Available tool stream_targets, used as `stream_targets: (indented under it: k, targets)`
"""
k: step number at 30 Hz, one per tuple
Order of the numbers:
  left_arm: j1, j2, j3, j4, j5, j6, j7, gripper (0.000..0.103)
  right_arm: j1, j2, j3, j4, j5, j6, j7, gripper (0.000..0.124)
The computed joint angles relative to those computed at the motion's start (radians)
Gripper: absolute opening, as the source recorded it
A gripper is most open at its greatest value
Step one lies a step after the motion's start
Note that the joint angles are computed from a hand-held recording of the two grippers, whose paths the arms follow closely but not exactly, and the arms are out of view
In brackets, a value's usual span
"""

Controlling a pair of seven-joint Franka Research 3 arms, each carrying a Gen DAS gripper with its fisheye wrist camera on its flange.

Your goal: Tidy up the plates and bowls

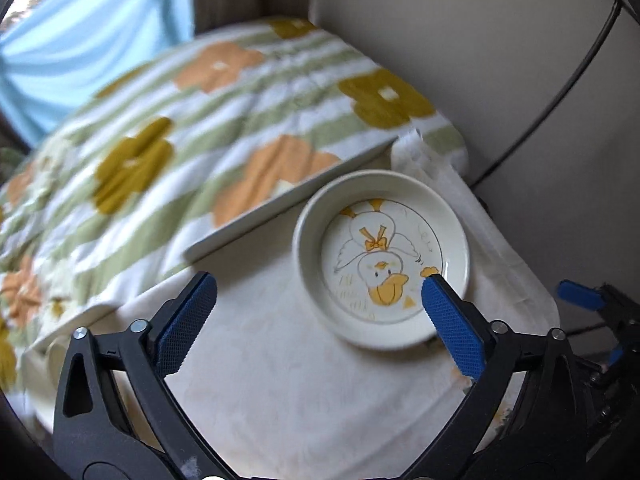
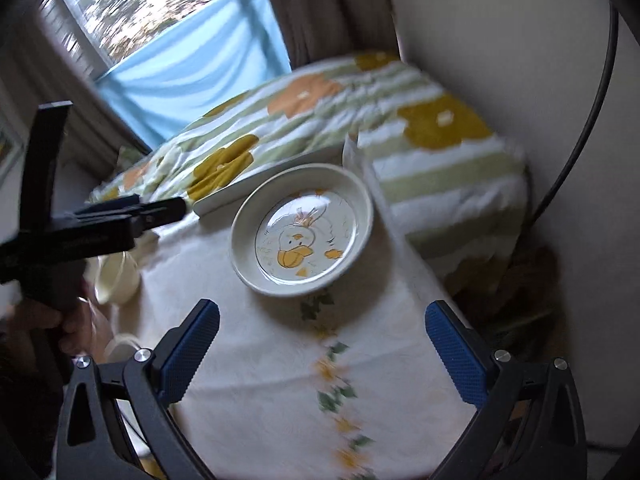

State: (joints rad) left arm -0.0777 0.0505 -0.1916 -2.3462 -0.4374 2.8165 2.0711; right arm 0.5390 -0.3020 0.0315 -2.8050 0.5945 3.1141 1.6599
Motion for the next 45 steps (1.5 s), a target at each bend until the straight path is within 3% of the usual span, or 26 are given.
stream_targets:
  k: [1, 2, 3, 5, 11, 18, 20, 22, 26, 28, 31, 37, 43, 45]
  targets:
    - [0.005, 0.052, 0.002, 0.047, -0.005, -0.037, 0.018, 0.085, 0.056, 0.044, -0.058, 0.025, 0.046, 0.012, -0.029, 0.102]
    - [0.011, 0.101, 0.001, 0.090, 0.018, -0.064, 0.011, 0.070, 0.104, 0.085, -0.107, 0.052, 0.102, 0.014, -0.066, 0.098]
    - [0.018, 0.136, -0.005, 0.116, 0.037, -0.077, 0.004, 0.061, 0.146, 0.121, -0.146, 0.079, 0.175, 0.014, -0.116, 0.095]
    - [0.036, 0.198, -0.019, 0.161, 0.079, -0.100, -0.011, 0.056, 0.215, 0.194, -0.209, 0.146, 0.358, -0.006, -0.245, 0.079]
    - [0.093, 0.298, -0.073, 0.241, 0.146, -0.106, -0.011, 0.050, 0.147, 0.309, -0.165, 0.236, 0.465, -0.038, -0.278, 0.064]
    - [0.122, 0.362, -0.094, 0.305, 0.202, -0.135, -0.026, 0.026, 0.062, 0.392, -0.094, 0.288, 0.434, -0.026, -0.208, 0.042]
    - [0.140, 0.373, -0.111, 0.310, 0.192, -0.135, -0.017, 0.024, 0.066, 0.396, -0.102, 0.274, 0.321, -0.001, -0.083, 0.034]
    - [0.147, 0.376, -0.120, 0.311, 0.189, -0.132, -0.014, 0.024, 0.049, 0.405, -0.086, 0.275, 0.299, 0.020, -0.049, 0.027]
    - [0.137, 0.378, -0.118, 0.311, 0.211, -0.125, -0.030, 0.023, -0.043, 0.425, 0.012, 0.307, 0.398, 0.012, -0.141, 0.016]
    - [0.146, 0.377, -0.128, 0.312, 0.203, -0.131, -0.024, 0.023, -0.053, 0.423, 0.018, 0.300, 0.350, 0.017, -0.098, 0.016]
    - [0.143, 0.375, -0.124, 0.311, 0.210, -0.132, -0.032, 0.023, -0.107, 0.420, 0.074, 0.308, 0.386, 0.009, -0.136, 0.016]
    - [0.162, 0.305, -0.134, 0.249, 0.172, -0.104, -0.024, 0.023, -0.138, 0.382, 0.096, 0.272, 0.203, 0.022, -0.041, 0.016]
    - [0.154, 0.130, -0.118, 0.119, 0.070, -0.058, -0.017, 0.023, -0.156, 0.280, 0.113, 0.246, 0.194, -0.025, -0.129, 0.016]
    - [0.137, 0.051, -0.097, 0.054, 0.025, -0.043, -0.024, 0.023, -0.134, 0.239, 0.090, 0.249, 0.278, -0.075, -0.236, 0.016]
